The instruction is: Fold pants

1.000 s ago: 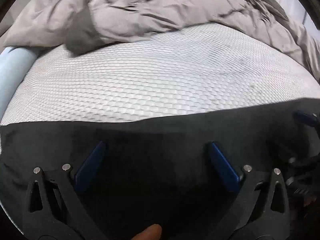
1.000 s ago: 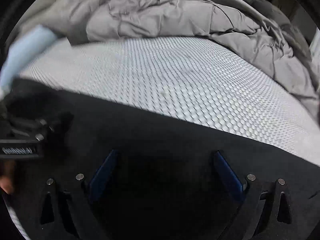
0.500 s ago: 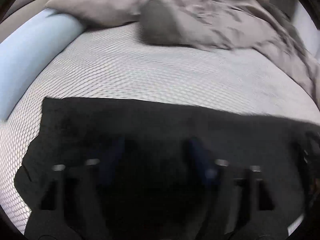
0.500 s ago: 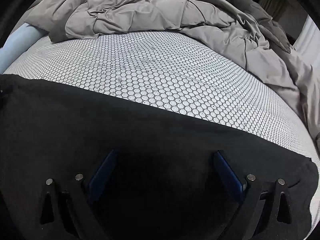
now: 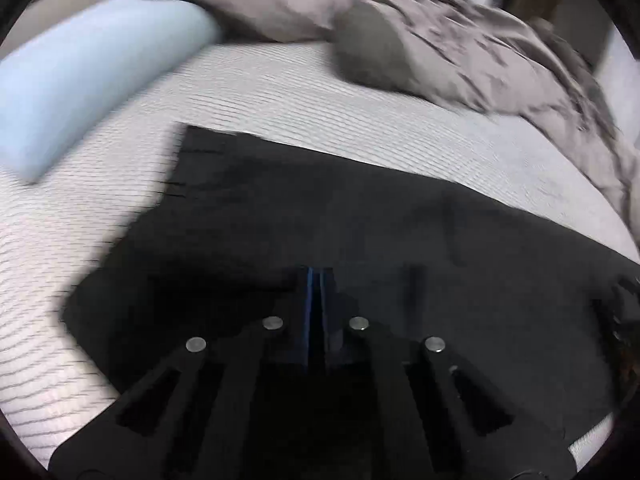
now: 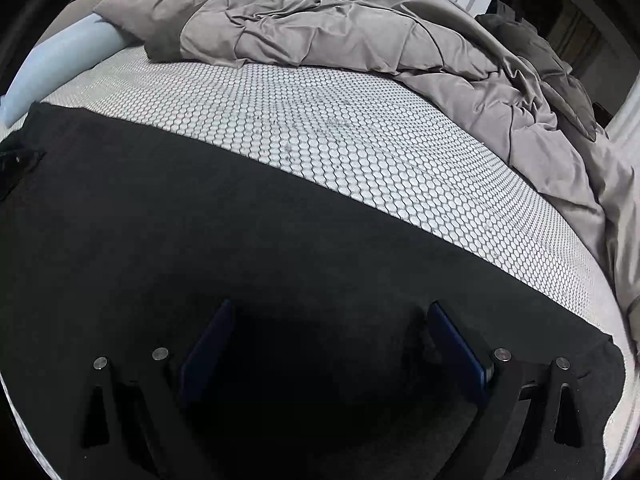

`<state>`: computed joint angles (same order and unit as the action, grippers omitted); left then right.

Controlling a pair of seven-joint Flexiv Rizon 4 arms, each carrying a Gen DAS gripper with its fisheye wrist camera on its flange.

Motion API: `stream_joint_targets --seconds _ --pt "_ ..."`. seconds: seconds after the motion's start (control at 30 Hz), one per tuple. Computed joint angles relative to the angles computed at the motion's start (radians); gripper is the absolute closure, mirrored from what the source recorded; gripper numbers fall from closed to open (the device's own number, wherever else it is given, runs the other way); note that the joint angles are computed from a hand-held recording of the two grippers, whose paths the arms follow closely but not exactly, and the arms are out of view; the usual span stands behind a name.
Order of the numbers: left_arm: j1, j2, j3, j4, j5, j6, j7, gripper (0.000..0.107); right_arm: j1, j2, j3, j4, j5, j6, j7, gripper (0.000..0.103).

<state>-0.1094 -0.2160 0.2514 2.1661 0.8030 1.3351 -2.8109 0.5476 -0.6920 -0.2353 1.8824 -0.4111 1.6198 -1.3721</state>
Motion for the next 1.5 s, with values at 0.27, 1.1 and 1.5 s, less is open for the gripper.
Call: stream_joint_targets --seconds 0.27,1.1,1.5 --pt "0.031 0.168 -0.035 0.115 0.111 0.035 -0.061 0.106 -0.004 0.02 -0.021 0.038 0.007 0.031 -0.027 0.005" --pt "-0.102 0.063 -0.254 0.061 -0.117 -0.052 0.355 0.085 -0.33 0.086 0.41 0.096 0.04 -0.005 -0.308 0.005" --pt "0.113 0.3 -0.115 0.294 -0.153 0.106 0.284 0.083 -0.261 0.109 0.188 0.133 0.079 0.004 -0.239 0.005"
